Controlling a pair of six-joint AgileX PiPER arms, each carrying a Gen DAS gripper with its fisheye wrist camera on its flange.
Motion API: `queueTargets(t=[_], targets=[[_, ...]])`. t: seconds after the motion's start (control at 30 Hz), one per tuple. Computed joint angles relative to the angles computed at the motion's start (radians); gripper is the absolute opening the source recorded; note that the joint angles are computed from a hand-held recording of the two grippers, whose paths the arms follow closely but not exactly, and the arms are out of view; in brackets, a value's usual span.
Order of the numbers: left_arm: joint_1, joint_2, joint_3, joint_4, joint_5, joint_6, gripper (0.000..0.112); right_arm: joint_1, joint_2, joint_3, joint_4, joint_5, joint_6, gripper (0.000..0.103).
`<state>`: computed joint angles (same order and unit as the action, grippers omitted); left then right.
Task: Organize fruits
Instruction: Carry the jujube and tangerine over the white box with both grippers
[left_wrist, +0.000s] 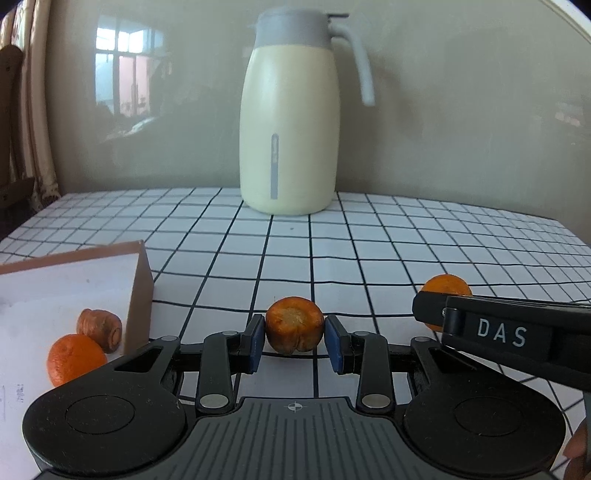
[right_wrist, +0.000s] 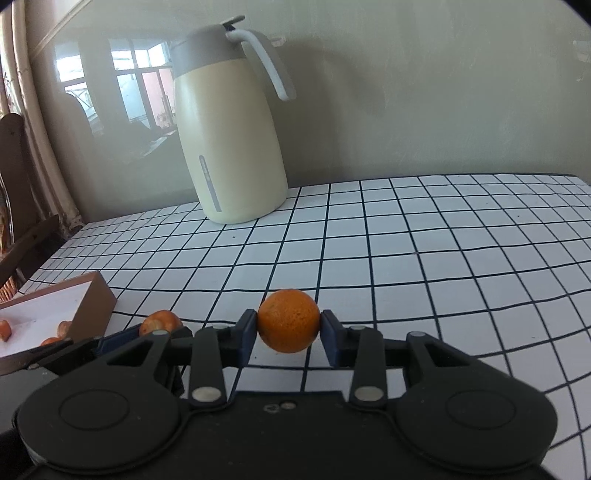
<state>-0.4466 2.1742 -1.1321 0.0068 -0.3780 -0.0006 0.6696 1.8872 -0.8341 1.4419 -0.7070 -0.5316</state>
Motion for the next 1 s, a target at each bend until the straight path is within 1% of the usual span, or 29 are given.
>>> queueTargets(t=[0.13,0.3,0.5,0.63,0.77,0.9,1.0], targets=[[0.011,-0.039,0.061,0.109,-0.03,-0.083,0.035,0.038,-0.045,0.05,0.017,-0.018,0.015,0.028],[0.02,-0.122,0.197,0.165,-0.131,-0.082,0.035,0.114,-0.1,0.108,0.066,-0.065,-0.001,0.028],[0.085,-0.223,0.338,0.268,-0.209,-0.125,0.035,0.213,-0.152,0.129,0.117,-0.11,-0.055,0.029],[0.162,-0.293,0.404,0.366,-0.23,-0.19,0.035,0.257,-0.157,0.105,0.109,-0.105,-0.071,0.029],[0.241,-0.359,0.464,0.412,-0.264,-0.212,0.035,0.291,-0.136,0.048,0.072,-0.106,-0.085,0.029],[0.325,-0.406,0.512,0.402,-0.309,-0.196,0.035,0.31,-0.093,-0.029,0.006,-0.12,-0.08,0.029],[0.39,-0.415,0.536,0.377,-0.349,-0.157,0.035,0.311,-0.048,-0.098,-0.035,-0.128,-0.09,0.029]])
